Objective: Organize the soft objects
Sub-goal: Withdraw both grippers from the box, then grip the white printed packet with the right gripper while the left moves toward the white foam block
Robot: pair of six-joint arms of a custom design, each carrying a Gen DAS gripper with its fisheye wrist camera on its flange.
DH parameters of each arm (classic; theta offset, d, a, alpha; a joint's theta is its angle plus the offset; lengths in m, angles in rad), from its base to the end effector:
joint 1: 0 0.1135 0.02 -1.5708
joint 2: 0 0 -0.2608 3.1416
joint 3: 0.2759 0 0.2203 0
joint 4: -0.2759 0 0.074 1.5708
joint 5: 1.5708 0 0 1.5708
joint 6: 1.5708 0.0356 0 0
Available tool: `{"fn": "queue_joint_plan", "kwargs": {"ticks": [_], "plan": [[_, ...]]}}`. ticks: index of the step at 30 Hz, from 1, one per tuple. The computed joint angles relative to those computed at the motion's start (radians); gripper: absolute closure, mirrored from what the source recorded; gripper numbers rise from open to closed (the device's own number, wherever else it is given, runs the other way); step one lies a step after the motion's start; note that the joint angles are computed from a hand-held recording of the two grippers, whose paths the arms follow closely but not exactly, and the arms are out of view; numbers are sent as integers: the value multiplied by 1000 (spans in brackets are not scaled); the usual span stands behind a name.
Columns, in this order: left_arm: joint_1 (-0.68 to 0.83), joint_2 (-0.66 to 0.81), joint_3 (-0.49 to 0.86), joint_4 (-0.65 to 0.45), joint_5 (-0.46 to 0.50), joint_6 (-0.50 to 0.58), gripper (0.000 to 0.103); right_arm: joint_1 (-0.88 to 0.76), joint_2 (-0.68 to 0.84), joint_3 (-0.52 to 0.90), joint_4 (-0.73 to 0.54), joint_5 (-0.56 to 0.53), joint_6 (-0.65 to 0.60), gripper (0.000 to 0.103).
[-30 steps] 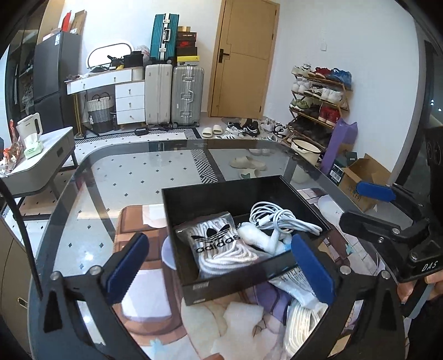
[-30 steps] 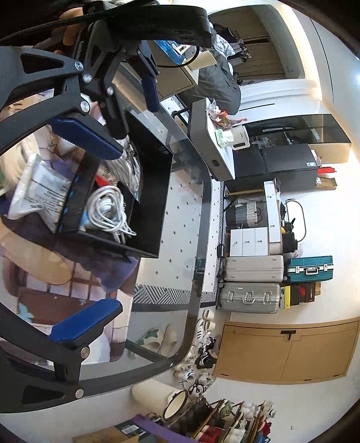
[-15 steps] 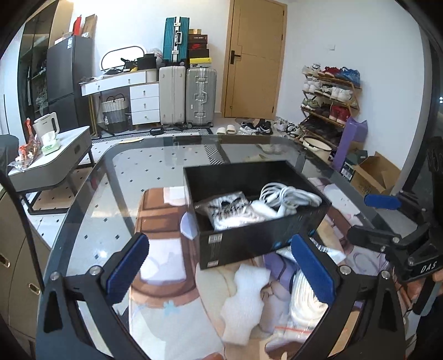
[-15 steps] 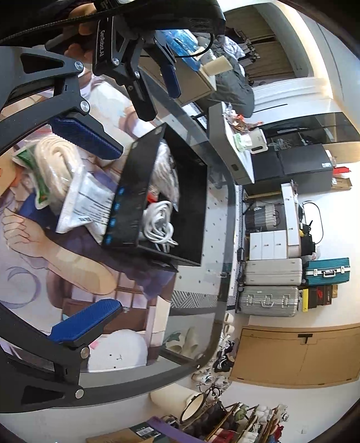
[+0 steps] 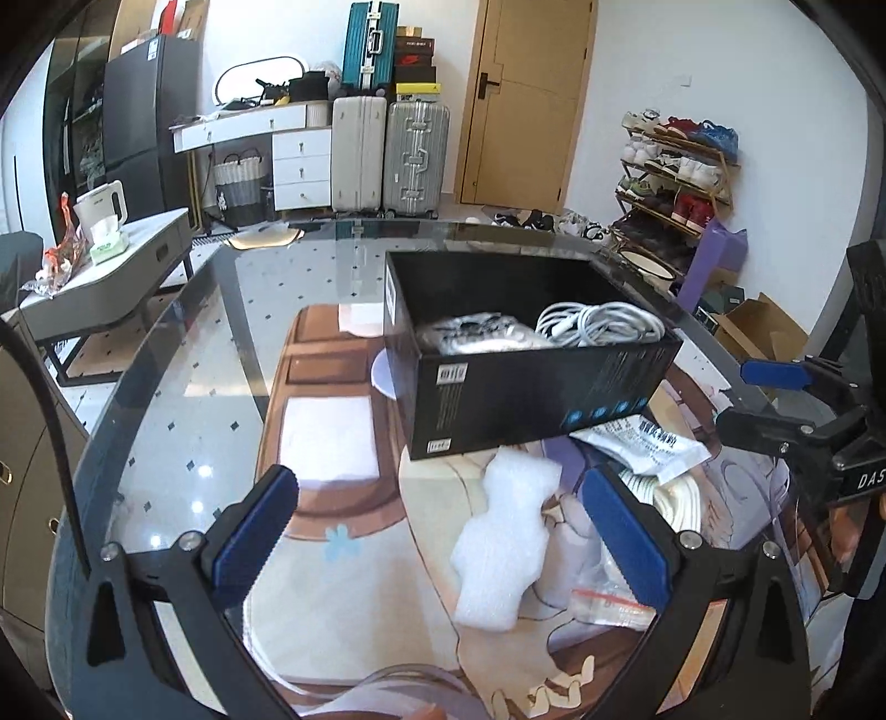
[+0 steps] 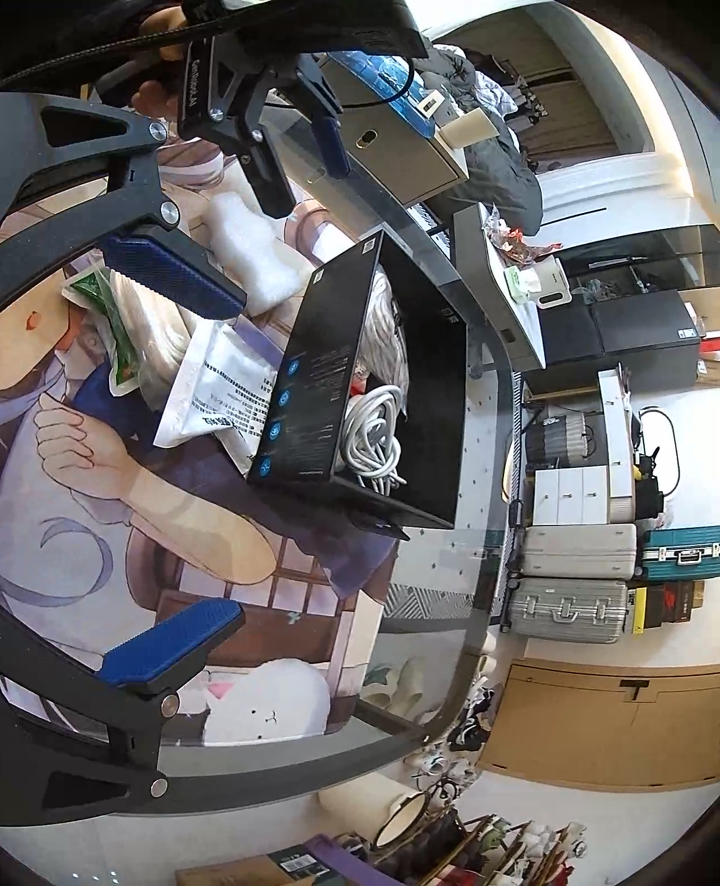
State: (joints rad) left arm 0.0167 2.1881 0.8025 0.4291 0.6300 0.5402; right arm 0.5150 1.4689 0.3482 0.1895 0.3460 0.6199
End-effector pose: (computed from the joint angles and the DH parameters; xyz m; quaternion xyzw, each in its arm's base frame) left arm 0.3285 -0.0155 0.0449 0.3250 0.8512 -0.2049 0.3576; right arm 0.1834 0.0899 0.1220 0.1031 0.9310 0.0286 0.3490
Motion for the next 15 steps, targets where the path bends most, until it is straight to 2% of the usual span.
{"fn": "queue_joint_plan", "kwargs": {"ticks": [15], "plan": [[-33,55,33,-37,-63,55,0,-18,198,76,79,-87,13,1]]}}
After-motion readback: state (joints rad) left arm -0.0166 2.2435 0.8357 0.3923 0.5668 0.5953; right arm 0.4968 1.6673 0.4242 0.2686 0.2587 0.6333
